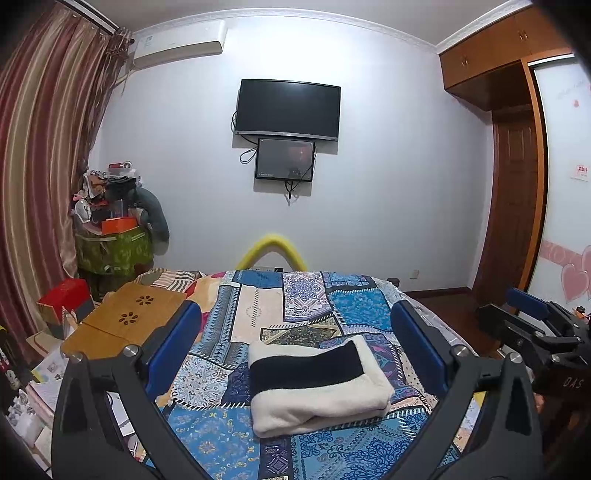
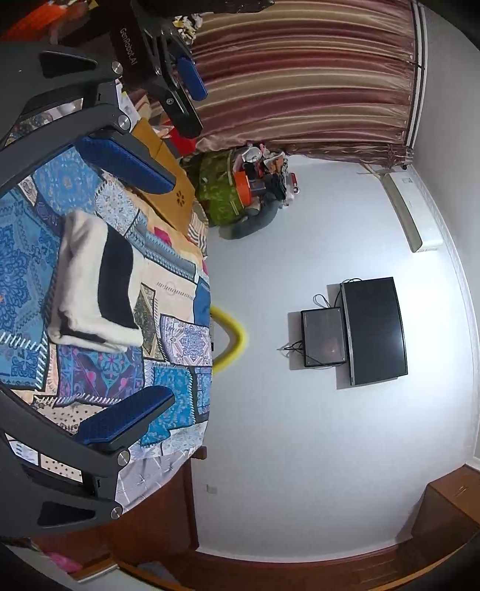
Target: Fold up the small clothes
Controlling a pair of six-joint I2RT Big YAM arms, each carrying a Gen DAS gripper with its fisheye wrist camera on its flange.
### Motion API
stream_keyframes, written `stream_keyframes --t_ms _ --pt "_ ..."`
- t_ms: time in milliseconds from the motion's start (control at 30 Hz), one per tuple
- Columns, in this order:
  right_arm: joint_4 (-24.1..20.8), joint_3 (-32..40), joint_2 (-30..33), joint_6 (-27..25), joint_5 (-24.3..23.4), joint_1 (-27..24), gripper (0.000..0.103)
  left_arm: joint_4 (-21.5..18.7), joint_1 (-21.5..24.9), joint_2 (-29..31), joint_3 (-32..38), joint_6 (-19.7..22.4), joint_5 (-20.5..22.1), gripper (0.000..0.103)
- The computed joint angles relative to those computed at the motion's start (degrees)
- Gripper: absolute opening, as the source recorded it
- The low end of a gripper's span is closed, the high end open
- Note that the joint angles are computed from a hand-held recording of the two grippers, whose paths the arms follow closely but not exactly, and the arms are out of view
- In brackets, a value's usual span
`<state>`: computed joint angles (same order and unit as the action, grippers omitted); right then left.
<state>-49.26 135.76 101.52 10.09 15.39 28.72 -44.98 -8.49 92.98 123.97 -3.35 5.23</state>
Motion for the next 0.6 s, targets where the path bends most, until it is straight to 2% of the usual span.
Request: stream_keyframes --t_ms 600 --pt "-0.38 -0.44 -0.20 0.65 -0.16 -0.25 0.103 0.01 0.07 0.04 -0.08 -0.30 0.17 0.103"
